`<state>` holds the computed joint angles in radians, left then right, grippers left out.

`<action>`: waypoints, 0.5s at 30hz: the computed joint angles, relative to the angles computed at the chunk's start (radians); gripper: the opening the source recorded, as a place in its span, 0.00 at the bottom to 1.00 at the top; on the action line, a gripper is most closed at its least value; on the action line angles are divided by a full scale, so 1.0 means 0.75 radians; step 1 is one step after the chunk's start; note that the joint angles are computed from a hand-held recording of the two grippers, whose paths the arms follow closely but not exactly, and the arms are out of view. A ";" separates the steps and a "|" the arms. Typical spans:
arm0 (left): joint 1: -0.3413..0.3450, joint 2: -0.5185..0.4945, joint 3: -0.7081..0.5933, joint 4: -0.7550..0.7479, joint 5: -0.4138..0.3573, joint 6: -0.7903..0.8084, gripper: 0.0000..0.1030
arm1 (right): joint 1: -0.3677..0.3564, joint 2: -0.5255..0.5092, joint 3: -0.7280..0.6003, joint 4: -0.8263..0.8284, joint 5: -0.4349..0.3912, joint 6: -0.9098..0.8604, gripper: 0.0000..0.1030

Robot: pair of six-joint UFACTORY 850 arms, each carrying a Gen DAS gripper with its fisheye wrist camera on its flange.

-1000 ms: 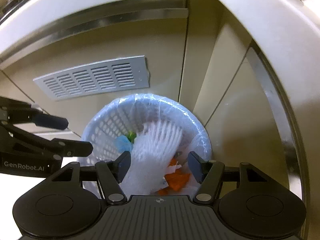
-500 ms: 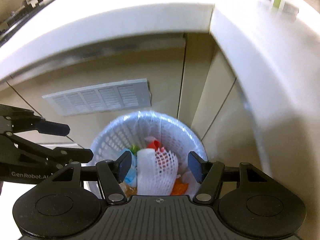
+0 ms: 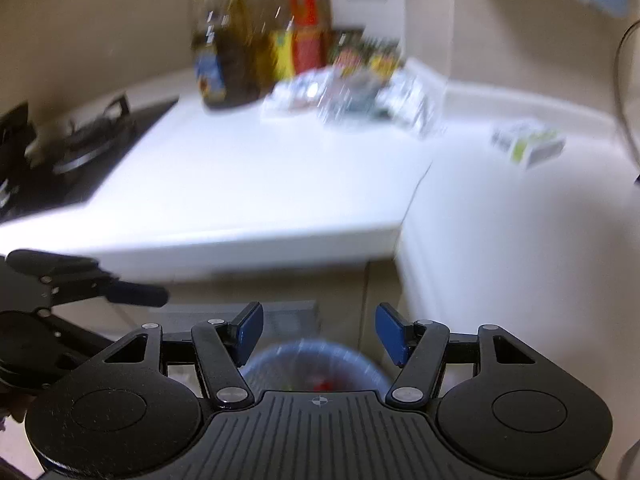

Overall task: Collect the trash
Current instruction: 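Raise both tools back toward the counter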

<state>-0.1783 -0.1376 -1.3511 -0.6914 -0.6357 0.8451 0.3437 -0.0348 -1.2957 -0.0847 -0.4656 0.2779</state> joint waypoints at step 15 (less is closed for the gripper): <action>-0.091 -0.277 -0.449 0.209 0.228 -0.280 0.73 | -0.231 -0.178 -0.268 -0.018 0.168 -0.064 0.61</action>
